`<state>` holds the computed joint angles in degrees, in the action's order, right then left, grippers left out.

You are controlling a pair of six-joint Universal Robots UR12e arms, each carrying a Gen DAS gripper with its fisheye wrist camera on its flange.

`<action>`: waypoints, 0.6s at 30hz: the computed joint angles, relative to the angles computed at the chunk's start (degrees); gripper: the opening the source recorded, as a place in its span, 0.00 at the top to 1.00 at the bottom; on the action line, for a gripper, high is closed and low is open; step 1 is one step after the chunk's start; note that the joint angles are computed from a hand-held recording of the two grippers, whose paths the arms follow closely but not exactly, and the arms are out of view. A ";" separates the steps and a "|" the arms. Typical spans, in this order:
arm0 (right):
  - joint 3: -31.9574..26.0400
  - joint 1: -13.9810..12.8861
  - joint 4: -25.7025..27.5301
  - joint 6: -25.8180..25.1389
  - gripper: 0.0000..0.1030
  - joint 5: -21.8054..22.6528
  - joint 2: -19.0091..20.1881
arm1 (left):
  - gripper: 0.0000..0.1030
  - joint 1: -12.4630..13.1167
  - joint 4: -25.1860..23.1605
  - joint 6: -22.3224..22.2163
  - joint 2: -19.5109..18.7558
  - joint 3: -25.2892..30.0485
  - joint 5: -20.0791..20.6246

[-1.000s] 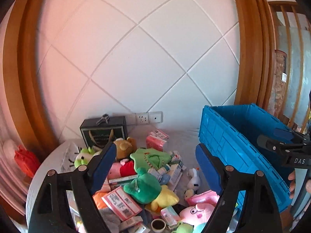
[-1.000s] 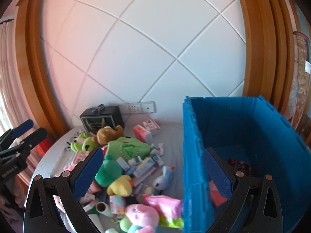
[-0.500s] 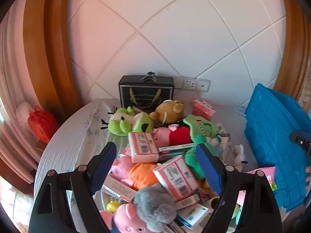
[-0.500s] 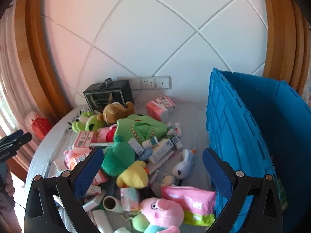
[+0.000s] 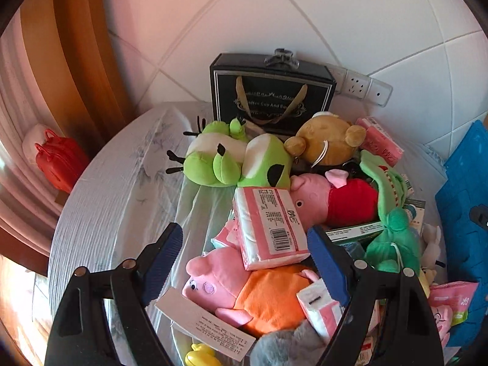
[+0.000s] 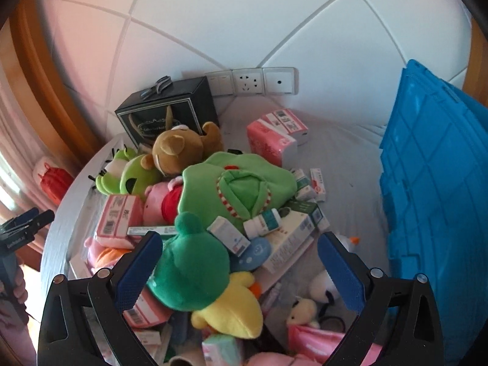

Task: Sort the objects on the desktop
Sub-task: 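Grasp the white-pink tissue pack with left tool while right tool grasps green plush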

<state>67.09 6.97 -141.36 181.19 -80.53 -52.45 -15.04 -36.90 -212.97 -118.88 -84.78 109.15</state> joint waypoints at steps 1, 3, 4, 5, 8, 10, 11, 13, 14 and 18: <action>-2.14 0.25 1.81 -0.42 0.00 -0.37 1.45 | 0.19 0.48 -0.89 -0.01 -0.90 0.84 -1.07; -6.54 0.71 5.18 -0.98 0.00 -0.74 4.53 | 0.19 1.33 -2.89 0.11 -2.82 2.85 -3.45; -8.64 0.86 6.83 -1.32 0.00 -0.53 5.99 | 0.19 1.67 -3.87 0.25 -3.73 3.86 -4.61; -10.78 1.02 8.51 -1.59 0.00 -0.38 7.48 | 0.19 1.96 -4.91 0.25 -4.65 4.91 -5.57; -17.96 1.36 14.83 -2.07 0.00 0.93 12.12 | 0.19 2.73 -8.24 -0.07 -7.11 7.76 -8.80; -22.45 1.54 18.99 -2.64 0.00 1.86 14.93 | 0.19 3.11 -11.46 -0.16 -8.75 9.77 -10.92; -24.22 1.68 20.37 -2.85 0.00 1.87 16.05 | 0.19 3.21 -12.72 -0.14 -9.48 10.57 -11.59; -27.14 1.88 22.30 -2.96 0.00 2.08 18.05 | 0.19 3.28 -15.18 0.23 -10.96 12.35 -12.48; -28.73 2.03 23.26 -2.91 0.00 2.04 19.12 | 0.19 3.25 -16.14 0.40 -11.65 13.21 -12.50; -33.29 1.93 26.56 -2.14 0.00 4.24 22.23 | 0.10 3.27 -18.06 0.30 -13.64 15.66 -11.97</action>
